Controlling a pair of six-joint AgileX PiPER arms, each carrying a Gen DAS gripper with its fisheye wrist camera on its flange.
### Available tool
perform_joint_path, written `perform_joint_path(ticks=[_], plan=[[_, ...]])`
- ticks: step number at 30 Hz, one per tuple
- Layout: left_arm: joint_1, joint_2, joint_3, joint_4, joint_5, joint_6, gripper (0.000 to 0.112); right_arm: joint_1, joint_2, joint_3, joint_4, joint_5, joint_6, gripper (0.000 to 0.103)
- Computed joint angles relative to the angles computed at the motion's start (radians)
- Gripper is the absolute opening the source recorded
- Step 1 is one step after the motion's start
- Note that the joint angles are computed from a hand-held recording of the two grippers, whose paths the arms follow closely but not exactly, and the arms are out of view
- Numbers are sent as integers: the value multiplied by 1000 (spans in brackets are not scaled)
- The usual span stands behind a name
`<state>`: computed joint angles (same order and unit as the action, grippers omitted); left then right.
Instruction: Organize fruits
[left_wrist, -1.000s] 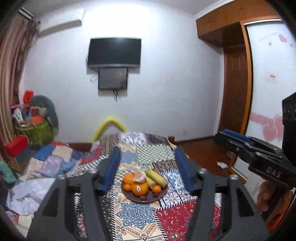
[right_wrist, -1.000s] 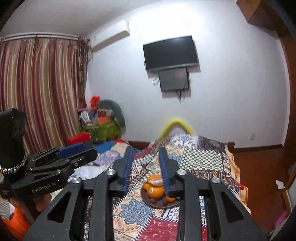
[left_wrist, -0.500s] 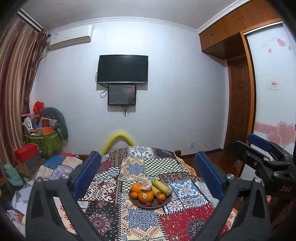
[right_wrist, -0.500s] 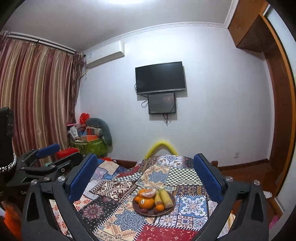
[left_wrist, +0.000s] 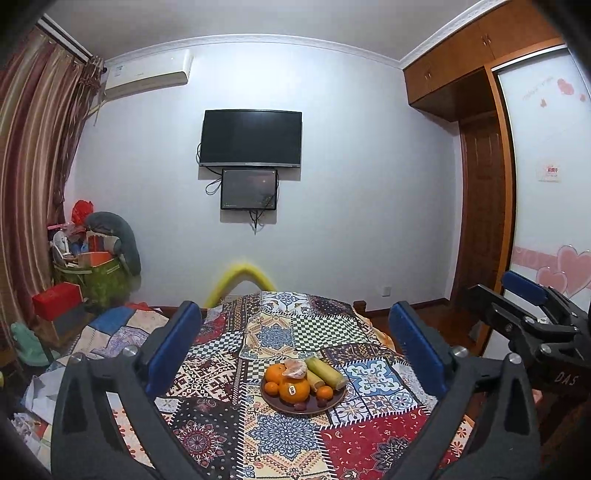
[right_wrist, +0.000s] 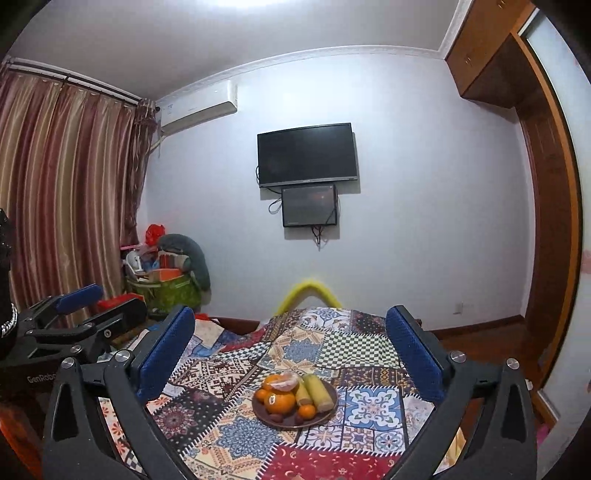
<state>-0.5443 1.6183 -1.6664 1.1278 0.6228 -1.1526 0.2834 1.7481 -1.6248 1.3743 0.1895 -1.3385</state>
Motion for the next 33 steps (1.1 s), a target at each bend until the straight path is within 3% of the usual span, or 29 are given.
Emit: perform_joint_path(ticks=[24, 33], plan=[[2, 2, 14, 0, -9, -10, 103, 5, 0, -22, -261, -3, 254, 103], [4, 0, 13, -6, -10, -3, 103, 3, -1, -21, -260, -5, 255, 103]])
